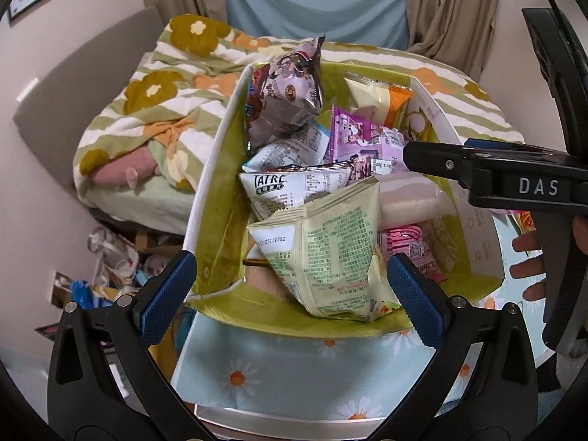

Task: Organize snacks
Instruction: 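Move both tools back over the remaining snacks on the table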

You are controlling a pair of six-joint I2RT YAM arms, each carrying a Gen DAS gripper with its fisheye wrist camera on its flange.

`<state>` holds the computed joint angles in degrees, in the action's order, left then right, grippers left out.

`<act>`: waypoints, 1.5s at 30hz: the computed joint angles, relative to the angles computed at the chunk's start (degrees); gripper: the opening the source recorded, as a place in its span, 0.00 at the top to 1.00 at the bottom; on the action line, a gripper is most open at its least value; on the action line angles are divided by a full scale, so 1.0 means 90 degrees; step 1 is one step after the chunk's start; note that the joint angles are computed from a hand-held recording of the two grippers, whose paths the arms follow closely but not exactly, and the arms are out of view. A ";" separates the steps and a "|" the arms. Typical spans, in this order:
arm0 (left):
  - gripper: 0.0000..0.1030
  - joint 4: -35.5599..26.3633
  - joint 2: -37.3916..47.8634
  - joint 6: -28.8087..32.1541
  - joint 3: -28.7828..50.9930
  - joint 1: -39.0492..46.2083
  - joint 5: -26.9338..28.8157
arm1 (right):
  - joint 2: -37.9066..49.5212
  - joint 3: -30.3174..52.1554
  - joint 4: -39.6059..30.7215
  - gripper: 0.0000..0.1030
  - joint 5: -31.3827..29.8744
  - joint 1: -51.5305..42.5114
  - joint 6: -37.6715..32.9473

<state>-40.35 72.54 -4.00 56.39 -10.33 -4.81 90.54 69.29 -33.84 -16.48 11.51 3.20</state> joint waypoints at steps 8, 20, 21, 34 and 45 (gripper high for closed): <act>0.00 -0.0344 0.0002 0.0323 0.0528 0.0046 0.0198 | -0.0671 -0.0063 -0.0301 0.00 0.0149 -0.0097 0.0133; 0.00 -0.0413 0.0545 0.0061 0.1598 -0.1498 0.0097 | -0.2067 0.0069 -0.1441 0.00 0.0062 -0.1625 -0.0323; 0.00 -0.0402 0.0651 -0.0007 0.1692 -0.1709 0.0016 | -0.2125 0.0123 -0.1595 0.00 -0.0067 -0.1985 -0.0528; 0.00 -0.0435 0.3428 -0.0590 0.4044 -0.4509 -0.1079 | -0.1032 0.1106 -0.2419 0.00 -0.1410 -0.6404 -0.3623; 0.00 -0.1140 0.6611 -0.0093 0.7216 -0.5280 -0.1039 | 0.1468 0.2231 -0.2313 0.00 -0.1623 -0.7763 -0.4648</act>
